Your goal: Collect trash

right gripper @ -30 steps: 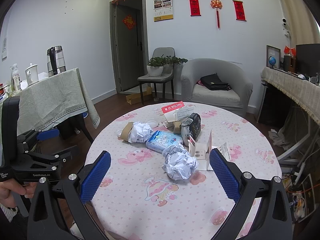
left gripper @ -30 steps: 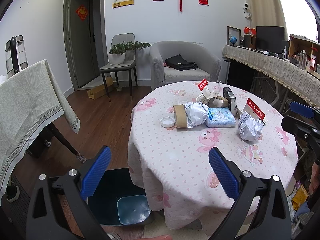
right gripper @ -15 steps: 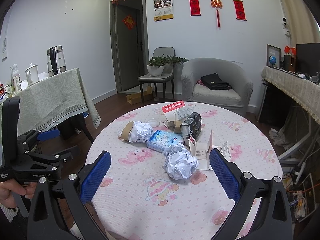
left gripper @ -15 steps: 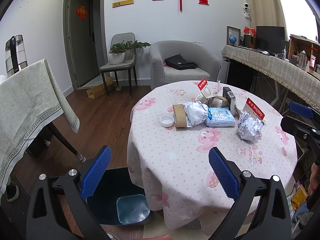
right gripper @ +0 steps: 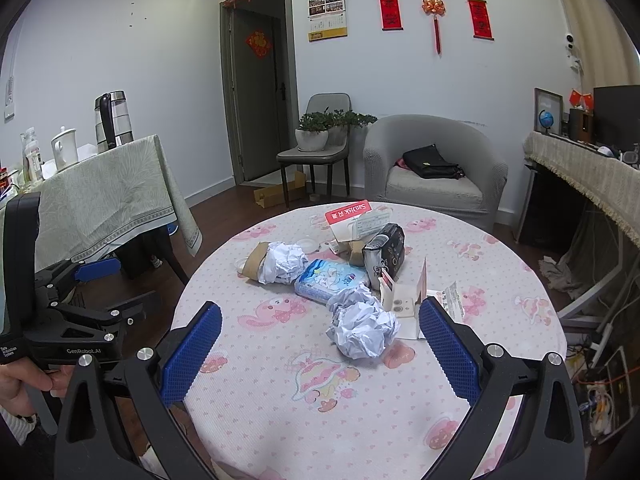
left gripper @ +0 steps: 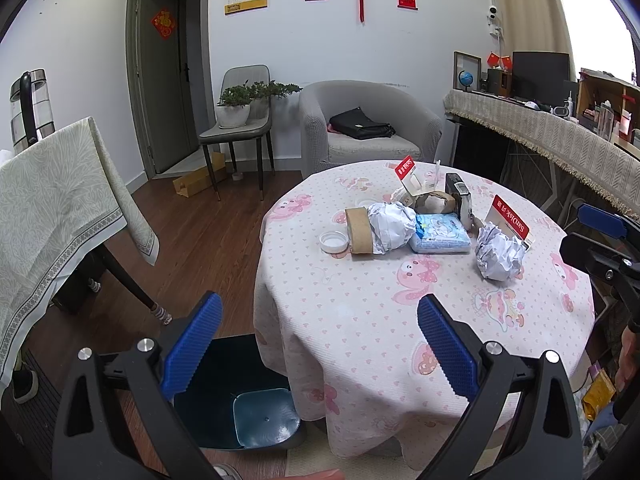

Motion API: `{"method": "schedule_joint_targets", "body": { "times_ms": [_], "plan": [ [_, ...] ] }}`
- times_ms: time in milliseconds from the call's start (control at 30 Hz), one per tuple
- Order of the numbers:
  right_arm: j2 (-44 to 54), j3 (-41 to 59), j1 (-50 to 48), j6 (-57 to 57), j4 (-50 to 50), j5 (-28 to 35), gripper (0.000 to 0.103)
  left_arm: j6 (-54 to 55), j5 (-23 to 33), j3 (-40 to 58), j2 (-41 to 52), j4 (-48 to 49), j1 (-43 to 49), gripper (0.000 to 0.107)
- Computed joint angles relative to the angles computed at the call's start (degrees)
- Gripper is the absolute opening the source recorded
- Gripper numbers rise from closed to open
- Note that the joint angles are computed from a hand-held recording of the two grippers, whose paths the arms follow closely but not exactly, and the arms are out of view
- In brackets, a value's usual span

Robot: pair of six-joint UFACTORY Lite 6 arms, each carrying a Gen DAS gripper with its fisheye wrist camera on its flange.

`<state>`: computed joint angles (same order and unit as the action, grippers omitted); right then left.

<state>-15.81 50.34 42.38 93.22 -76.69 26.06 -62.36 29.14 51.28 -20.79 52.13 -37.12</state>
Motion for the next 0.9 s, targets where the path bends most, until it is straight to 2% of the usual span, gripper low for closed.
{"method": "schedule_joint_targets", "body": {
  "times_ms": [267, 433, 567, 800, 900],
  "plan": [
    [0.3, 0.2, 1.9, 0.8, 0.2, 1.8, 0.100, -3.6, 0.3, -0.6, 0.5, 2.4, -1.5, 0.100],
    [0.0, -0.4, 0.1, -0.7, 2.0, 0.2, 0.100, -5.5, 0.5, -0.6, 0.8, 4.0, -1.3, 0.099],
    [0.0, -0.5, -1.0, -2.7, 3.5, -1.1, 0.100, -3.6, -0.5, -0.3, 0.9, 1.8, -0.1, 0.099],
    [0.2, 0.4, -3.5, -6.5, 7.9, -3.0, 0.100, -6.2, -0.2, -0.5, -0.2, 6.4, 1.2, 0.097],
    [0.1, 0.3, -5.4, -7.9, 9.7, -3.8, 0.100, -1.4, -3.4, -0.3, -0.5, 1.8, 3.6, 0.096]
  ]
}}
